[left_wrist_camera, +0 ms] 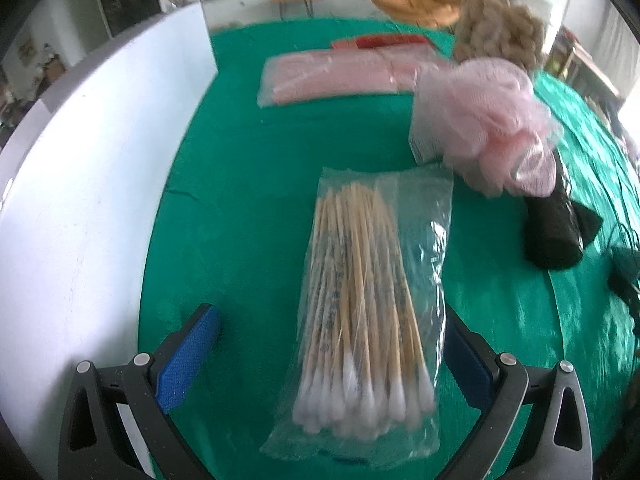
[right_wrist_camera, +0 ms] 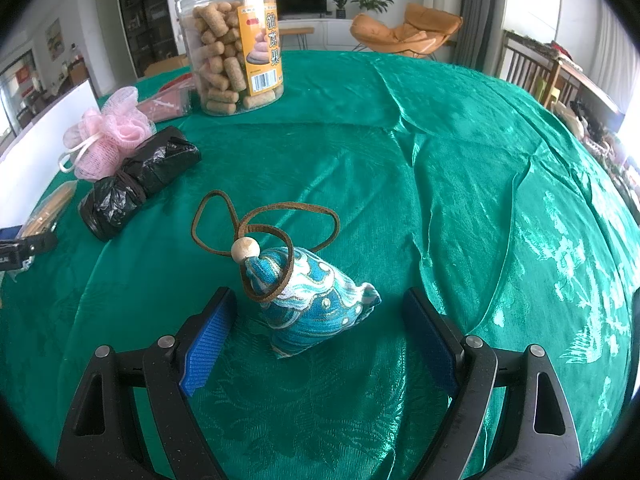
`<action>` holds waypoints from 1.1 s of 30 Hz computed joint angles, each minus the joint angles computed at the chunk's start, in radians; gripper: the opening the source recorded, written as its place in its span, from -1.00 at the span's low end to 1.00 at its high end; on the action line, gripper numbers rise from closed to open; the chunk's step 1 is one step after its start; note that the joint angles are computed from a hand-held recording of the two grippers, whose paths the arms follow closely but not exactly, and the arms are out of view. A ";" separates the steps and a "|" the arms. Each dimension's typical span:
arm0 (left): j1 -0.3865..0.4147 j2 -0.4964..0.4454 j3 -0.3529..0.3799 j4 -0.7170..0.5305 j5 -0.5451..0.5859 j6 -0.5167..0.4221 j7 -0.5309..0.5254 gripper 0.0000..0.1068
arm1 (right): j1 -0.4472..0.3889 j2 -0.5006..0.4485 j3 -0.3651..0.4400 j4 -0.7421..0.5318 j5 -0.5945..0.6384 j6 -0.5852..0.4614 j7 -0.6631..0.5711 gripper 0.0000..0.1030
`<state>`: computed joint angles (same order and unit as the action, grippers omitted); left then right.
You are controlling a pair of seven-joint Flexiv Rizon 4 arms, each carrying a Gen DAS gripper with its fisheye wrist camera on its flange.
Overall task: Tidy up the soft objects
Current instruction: 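Grasp the teal pouch again with the right tool while the left tool holds the swabs, then carry the swab pack and teal pouch into the white box and open both tools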
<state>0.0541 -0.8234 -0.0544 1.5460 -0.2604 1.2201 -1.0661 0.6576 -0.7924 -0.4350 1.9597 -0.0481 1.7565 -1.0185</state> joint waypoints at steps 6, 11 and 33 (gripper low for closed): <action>0.039 0.010 -0.073 0.038 -0.009 0.088 0.097 -0.43 | -0.166 0.074 0.171 -0.034 -0.078 -0.132 0.001 0.32; 0.194 0.067 -0.281 0.165 -0.160 0.103 0.234 -0.51 | -0.291 0.116 0.297 -0.020 -0.105 -0.137 0.034 -0.22; 0.617 0.398 -0.513 0.424 -0.813 0.290 0.556 -0.49 | -0.375 0.018 0.974 -0.551 -0.228 -0.346 -0.310 -0.21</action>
<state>0.6709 -0.4256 -0.5671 1.9695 -1.0734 1.5104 -0.5105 0.2823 -0.7747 0.5390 1.4082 -0.2765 1.4106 -1.3284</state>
